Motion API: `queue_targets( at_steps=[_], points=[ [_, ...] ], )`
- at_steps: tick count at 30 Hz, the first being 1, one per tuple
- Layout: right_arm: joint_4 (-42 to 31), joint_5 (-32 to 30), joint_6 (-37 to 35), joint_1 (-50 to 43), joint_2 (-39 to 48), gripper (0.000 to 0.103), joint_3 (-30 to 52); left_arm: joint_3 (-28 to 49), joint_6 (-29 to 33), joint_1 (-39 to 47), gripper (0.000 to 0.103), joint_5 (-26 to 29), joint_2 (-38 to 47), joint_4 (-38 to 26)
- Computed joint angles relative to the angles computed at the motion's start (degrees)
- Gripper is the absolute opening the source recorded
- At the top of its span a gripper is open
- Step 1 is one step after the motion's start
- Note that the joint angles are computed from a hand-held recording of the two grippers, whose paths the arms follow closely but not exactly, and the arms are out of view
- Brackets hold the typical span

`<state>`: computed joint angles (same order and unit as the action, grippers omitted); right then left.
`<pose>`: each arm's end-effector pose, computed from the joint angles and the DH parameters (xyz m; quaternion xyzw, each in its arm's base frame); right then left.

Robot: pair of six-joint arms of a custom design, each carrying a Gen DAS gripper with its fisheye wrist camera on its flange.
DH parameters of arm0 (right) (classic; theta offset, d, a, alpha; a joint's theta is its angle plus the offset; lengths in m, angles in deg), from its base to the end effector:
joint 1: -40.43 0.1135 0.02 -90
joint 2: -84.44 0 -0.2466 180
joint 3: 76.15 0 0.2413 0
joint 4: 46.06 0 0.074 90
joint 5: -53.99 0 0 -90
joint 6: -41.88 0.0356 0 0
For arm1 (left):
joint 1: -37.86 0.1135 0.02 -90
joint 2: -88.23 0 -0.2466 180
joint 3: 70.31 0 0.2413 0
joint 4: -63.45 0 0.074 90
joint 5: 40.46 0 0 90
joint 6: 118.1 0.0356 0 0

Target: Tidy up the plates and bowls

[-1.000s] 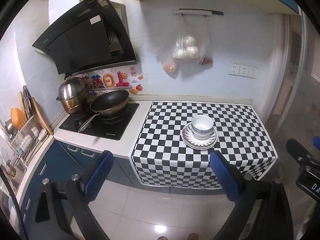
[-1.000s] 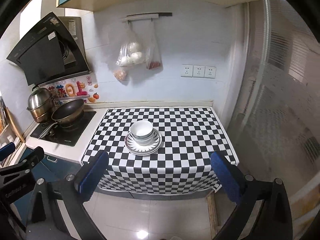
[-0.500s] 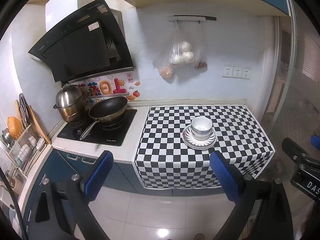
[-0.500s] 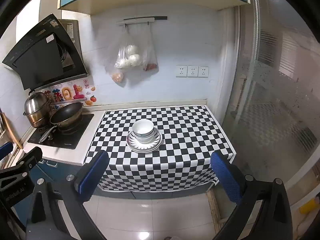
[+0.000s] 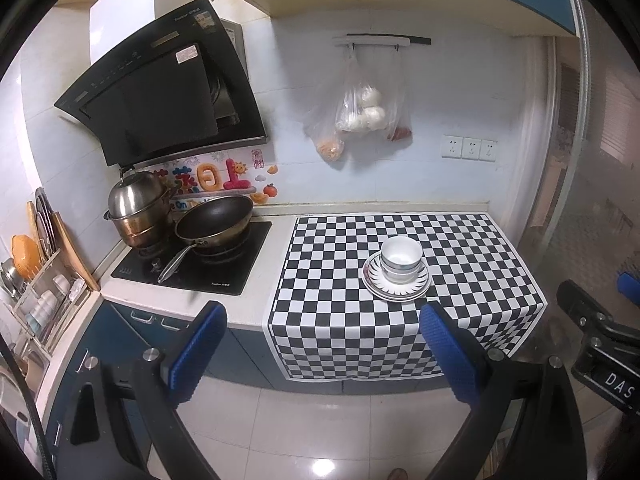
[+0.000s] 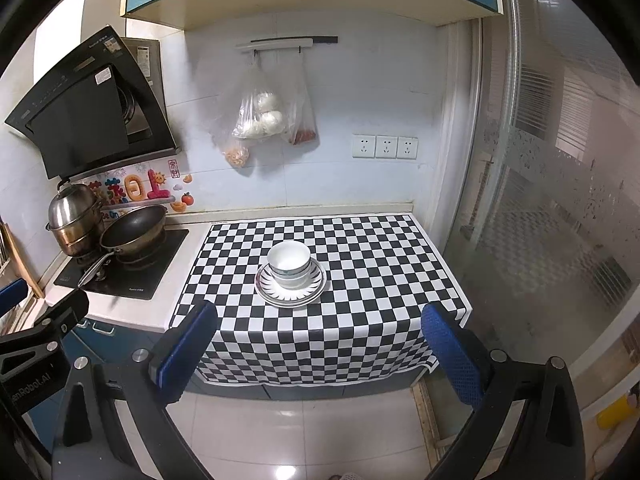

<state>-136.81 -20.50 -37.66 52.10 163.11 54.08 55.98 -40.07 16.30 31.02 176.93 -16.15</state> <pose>0.2032 0.0322 0.4759 0.0484 0.8956 -0.0380 0.4406 0.2698 -0.0945 0.4351 0.0102 0.9040 0.0250 0.4267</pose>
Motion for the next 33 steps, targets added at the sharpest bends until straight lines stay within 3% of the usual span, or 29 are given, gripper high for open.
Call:
queue_targets(
  at_steps=[33],
  points=[
    [0.9,-4.4,-3.6,-6.6,-1.7,0.103,-2.1,1.8,-1.9,-3.3,0.099,-1.9,1.5,-0.9]
  ],
)
